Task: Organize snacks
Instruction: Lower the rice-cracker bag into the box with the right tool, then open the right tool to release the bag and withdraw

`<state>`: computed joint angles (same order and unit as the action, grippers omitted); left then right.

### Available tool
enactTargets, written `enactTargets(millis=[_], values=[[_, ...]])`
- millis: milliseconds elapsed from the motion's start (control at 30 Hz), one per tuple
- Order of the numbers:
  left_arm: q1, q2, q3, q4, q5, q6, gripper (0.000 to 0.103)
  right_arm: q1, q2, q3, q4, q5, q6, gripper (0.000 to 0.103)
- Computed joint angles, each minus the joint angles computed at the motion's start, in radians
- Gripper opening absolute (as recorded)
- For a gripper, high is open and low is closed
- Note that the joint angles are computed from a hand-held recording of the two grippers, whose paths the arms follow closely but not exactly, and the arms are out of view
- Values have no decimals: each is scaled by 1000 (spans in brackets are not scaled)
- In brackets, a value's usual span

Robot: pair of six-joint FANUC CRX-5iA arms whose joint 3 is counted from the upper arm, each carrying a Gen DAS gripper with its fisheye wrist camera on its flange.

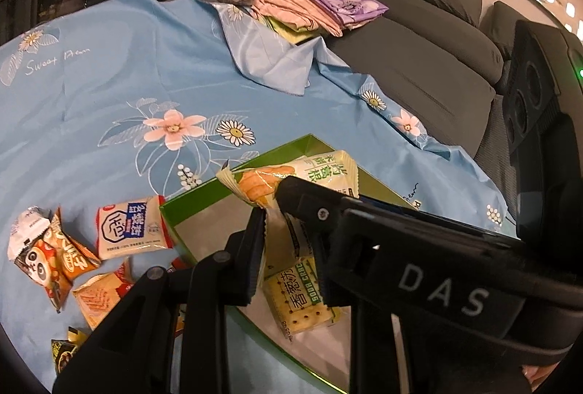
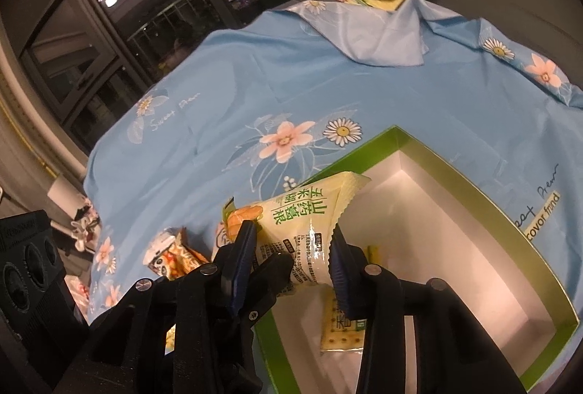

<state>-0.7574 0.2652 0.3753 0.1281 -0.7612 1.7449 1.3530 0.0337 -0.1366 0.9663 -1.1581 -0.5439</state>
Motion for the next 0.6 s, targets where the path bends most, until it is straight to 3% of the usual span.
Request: enactTargets(millis=[600], values=[[-1,71,67,33,-92,-3,24,-29,-14,-6,-121,16,-7,38]])
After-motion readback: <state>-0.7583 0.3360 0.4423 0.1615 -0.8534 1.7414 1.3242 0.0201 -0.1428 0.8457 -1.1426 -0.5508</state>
